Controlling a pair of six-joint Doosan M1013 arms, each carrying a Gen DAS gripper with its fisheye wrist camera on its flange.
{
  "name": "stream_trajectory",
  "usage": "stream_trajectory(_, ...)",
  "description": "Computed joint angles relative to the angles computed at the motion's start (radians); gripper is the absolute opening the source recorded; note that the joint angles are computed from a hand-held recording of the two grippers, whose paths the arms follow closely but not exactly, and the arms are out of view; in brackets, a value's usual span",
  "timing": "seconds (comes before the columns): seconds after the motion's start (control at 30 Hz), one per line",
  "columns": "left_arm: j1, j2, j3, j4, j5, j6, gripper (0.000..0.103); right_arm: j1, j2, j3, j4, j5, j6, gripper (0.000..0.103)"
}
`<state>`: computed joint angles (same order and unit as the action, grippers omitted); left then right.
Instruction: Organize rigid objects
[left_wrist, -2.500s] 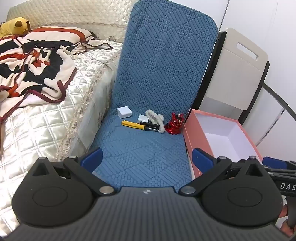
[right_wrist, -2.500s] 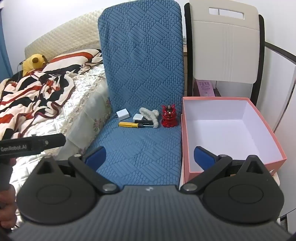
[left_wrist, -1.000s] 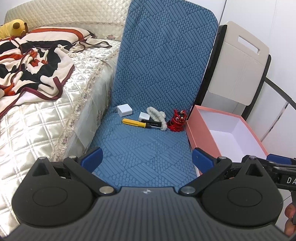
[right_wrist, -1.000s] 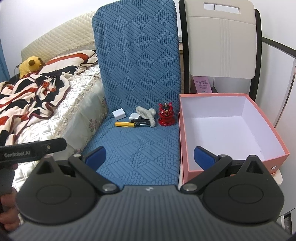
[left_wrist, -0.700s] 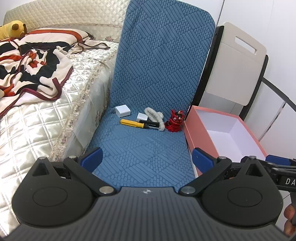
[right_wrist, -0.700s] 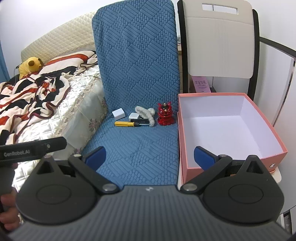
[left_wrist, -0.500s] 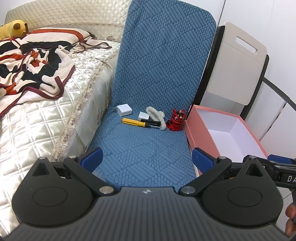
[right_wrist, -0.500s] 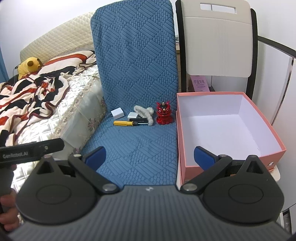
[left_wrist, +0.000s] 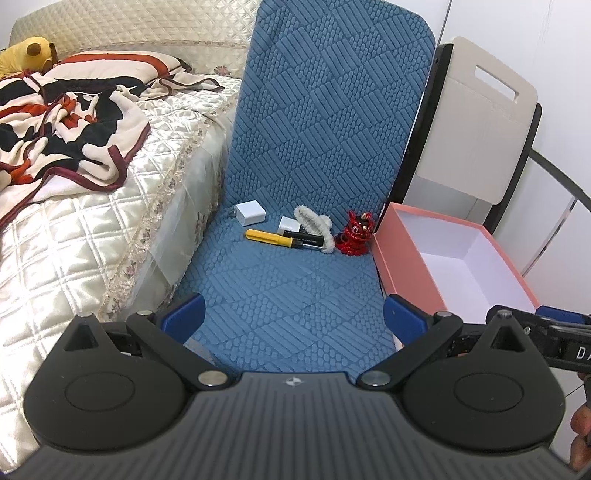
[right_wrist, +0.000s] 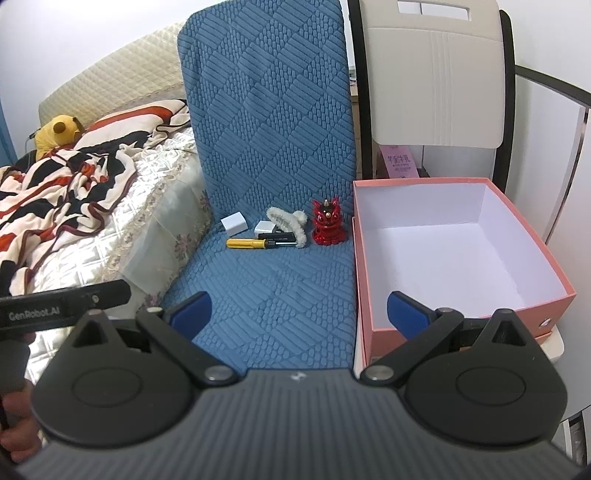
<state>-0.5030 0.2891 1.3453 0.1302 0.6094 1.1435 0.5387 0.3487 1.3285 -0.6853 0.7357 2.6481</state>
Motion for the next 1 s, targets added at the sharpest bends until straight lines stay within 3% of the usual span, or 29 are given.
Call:
stream_trajectory(0.53,0.009,0.051,-0.028,-0.045,-0.003,0.041,0.103,-0.021,0.016,0.008,0.013,-0.017,0.003,0.103)
stream_trajectory(1.0,0.021,0.130,-0.108,-0.047,0.034,0.049,0.103,-0.061,0.061,-0.027,0.043,-0.089,-0.037,0.103)
